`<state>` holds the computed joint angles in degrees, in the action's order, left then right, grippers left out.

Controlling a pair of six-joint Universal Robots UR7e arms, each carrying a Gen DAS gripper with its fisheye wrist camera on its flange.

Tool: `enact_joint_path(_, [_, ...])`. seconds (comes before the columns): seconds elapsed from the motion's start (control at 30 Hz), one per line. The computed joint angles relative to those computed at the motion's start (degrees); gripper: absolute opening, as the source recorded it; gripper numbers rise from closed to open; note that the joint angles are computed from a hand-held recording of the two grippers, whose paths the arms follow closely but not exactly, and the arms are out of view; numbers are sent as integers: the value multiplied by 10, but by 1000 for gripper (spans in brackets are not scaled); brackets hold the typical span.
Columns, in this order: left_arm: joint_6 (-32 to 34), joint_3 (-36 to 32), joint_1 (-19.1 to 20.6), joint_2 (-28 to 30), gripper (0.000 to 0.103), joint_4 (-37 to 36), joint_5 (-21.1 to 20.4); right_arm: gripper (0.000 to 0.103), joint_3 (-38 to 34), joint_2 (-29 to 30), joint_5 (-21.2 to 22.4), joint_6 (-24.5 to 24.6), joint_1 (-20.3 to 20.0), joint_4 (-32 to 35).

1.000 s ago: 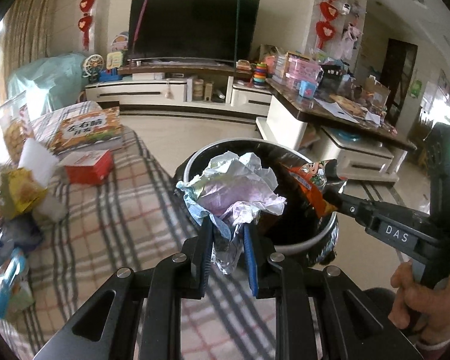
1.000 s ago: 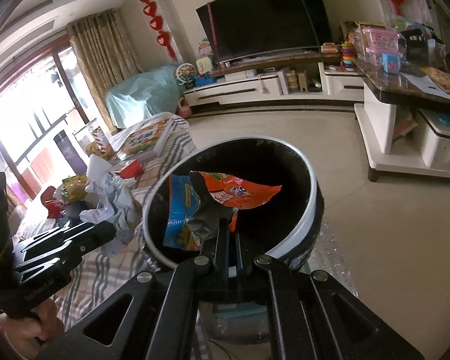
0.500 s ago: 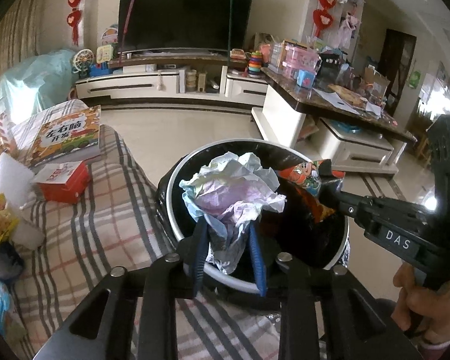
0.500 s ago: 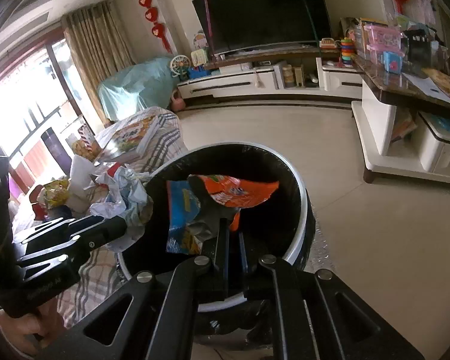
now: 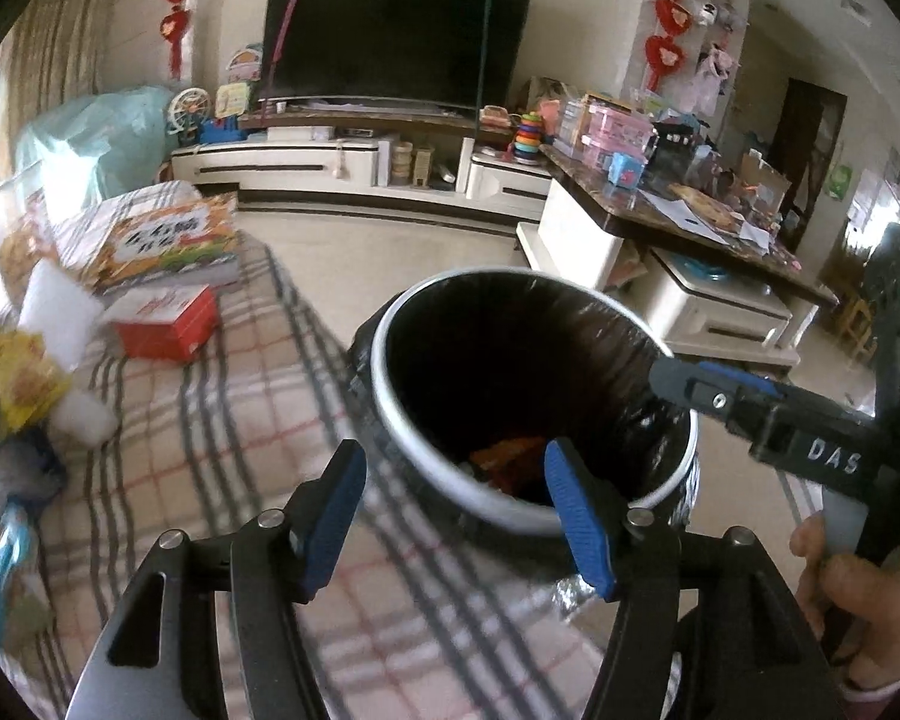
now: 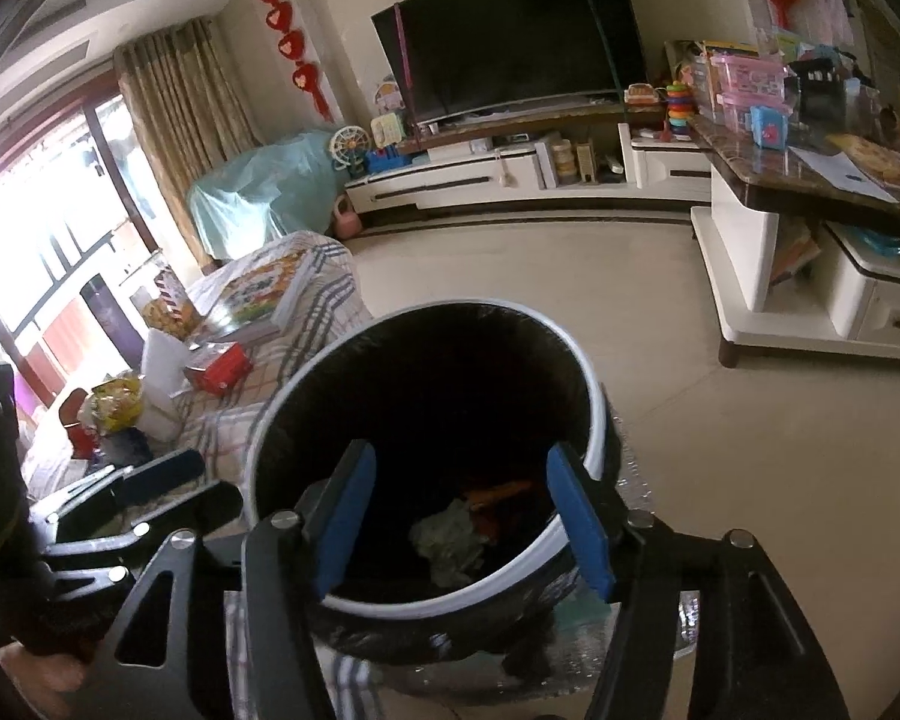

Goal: Collect trash
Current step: 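Open both tools to drop the wrappers into the bin, then move both tools back to the table toward the green carton and blue toy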

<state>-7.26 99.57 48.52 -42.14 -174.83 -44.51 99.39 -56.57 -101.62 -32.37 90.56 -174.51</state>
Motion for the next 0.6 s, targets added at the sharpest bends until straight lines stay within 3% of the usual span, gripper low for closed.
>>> enact_joint_path(0.2, [-58,89,-11,-55,62,-20,23,77,36,-12,25,5,10,-13])
enact_joint_path(0.6, [-179,234,-55,-165,62,-7,90,78,88,-7,48,14,33,-12])
